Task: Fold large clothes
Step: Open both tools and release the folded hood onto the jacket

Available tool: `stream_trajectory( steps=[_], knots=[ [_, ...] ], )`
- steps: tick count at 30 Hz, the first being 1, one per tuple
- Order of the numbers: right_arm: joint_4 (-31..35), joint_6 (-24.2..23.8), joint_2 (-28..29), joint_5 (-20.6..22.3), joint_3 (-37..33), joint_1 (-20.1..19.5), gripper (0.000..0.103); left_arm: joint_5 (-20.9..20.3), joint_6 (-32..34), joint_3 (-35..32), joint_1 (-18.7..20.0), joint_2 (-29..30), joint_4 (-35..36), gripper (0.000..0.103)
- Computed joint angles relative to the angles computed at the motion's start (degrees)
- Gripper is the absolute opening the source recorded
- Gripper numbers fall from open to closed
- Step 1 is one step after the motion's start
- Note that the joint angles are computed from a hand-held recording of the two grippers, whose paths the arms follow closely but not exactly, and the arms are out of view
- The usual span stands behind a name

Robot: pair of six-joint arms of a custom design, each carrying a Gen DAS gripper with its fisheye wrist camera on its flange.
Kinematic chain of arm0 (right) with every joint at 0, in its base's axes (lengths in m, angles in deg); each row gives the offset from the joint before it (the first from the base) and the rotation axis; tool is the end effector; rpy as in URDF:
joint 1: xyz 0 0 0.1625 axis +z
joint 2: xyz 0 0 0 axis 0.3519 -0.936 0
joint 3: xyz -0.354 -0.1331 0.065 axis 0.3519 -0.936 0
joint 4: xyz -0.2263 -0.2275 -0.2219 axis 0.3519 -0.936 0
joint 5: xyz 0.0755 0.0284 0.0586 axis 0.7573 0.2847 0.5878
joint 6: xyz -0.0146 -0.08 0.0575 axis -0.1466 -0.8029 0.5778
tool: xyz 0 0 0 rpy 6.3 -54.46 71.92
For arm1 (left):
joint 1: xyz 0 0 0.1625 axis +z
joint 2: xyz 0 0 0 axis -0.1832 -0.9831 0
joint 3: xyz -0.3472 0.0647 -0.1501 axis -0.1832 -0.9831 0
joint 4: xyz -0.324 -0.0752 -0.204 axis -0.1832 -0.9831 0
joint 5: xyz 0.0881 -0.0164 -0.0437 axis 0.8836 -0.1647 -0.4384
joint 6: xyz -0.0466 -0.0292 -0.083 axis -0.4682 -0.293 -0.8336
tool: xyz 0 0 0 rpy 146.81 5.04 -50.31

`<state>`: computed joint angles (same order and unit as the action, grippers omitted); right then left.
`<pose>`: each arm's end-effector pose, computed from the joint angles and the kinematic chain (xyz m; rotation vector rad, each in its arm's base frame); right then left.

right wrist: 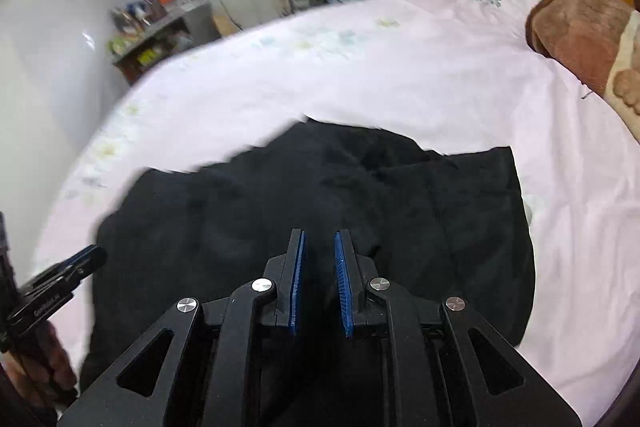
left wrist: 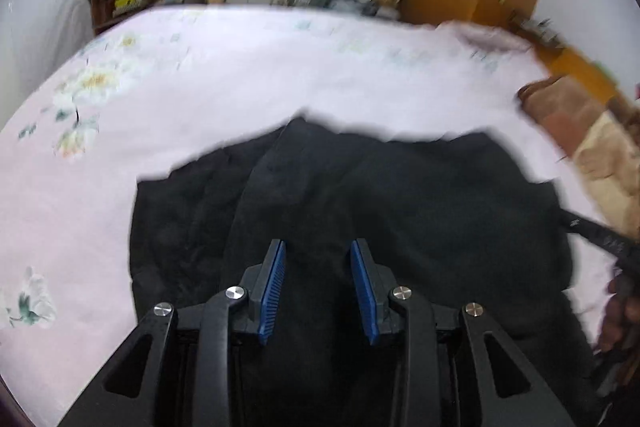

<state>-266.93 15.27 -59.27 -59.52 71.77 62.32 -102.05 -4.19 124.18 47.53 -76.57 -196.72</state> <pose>0.0435 -0.5215 0.2276 0.5113 -2.5221 0.7123 -0.1717 -0.3994 0.0445 0.0974 2.3184 -0.9098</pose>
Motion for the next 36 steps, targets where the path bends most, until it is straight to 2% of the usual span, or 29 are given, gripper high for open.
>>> stream_trajectory(
  steps=[1,3,5,7,8,10,12,13,16,19,21,23,26,27,31,33,34,36],
  knots=[
    [0.2,-0.7,2.0,-2.6,-1.2,-0.6,0.015,-0.6,1.3,0.2,1.5,1.6,-2.9,0.034],
    [-0.6,-1.6,3.7,-4.5,-1.9,-1.4,0.015,0.9,4.4,2.2,1.6,4.5,-9.5,0.03],
    [-3.0,-2.6,4.3,-3.8,-1.1,-3.3,0.015,1.6,5.8,3.6,1.3,7.2,-14.9,0.03],
    [-3.9,-3.6,4.3,-2.5,-0.4,-4.6,0.015,1.9,5.7,4.0,1.0,8.1,-16.9,0.03],
    [-3.9,-3.7,4.3,-2.2,-0.5,-4.7,0.015,1.9,5.2,3.8,1.1,7.7,-15.7,0.03],
    [-2.2,-2.7,3.3,-2.1,-0.9,-4.4,0.015,1.5,2.9,2.5,0.8,5.2,-8.7,0.029],
    [-0.2,-0.9,1.2,-2.4,-0.8,-3.2,0.016,0.6,-0.9,2.6,-0.9,0.8,-2.2,0.029],
    [-0.4,-0.9,-0.7,-1.6,0.2,-2.7,0.017,0.6,-1.8,3.7,-2.5,-0.7,-2.4,0.029],
    [-0.5,-2.6,-8.2,5.8,5.1,-2.7,0.017,1.6,-3.3,7.3,-8.6,-3.4,-3.9,0.029],
    [2.5,-5.8,-12.4,10.8,9.7,-2.9,0.017,-0.5,-3.9,9.0,-11.5,-2.0,-6.3,0.029],
    [3.2,-8.0,-11.5,10.2,11.2,-2.6,0.017,-2.2,-4.9,8.8,-11.0,0.2,-5.3,0.029],
    [2.0,-9.6,-8.0,6.6,11.7,-2.2,0.017,-4.3,-6.1,8.4,-9.1,3.1,-5.9,0.029],
    [-3.9,-12.4,-0.7,-1.0,10.9,-2.2,0.015,-3.3,-5.5,8.1,-7.8,6.7,-7.8,0.029],
    [-4.6,-12.9,0.5,-1.7,10.7,-2.8,0.015,-3.2,-5.1,7.9,-7.5,7.2,-8.4,0.029],
    [0.0,-9.8,0.5,-0.8,8.6,-4.0,0.015,-3.5,-5.3,6.7,-7.0,5.9,-5.3,0.029],
    [2.9,-7.4,-2.2,-0.3,8.8,-3.8,0.015,-4.1,-9.6,6.3,-9.2,2.8,2.2,0.029],
    [2.6,-7.7,-4.1,0.4,10.0,-3.5,0.015,-4.5,-11.3,7.1,-10.7,0.9,3.7,0.029],
    [1.6,-9.6,-8.2,3.4,12.9,-3.5,0.016,-4.6,-13.2,9.4,-14.5,-0.9,1.7,0.029]
  ],
)
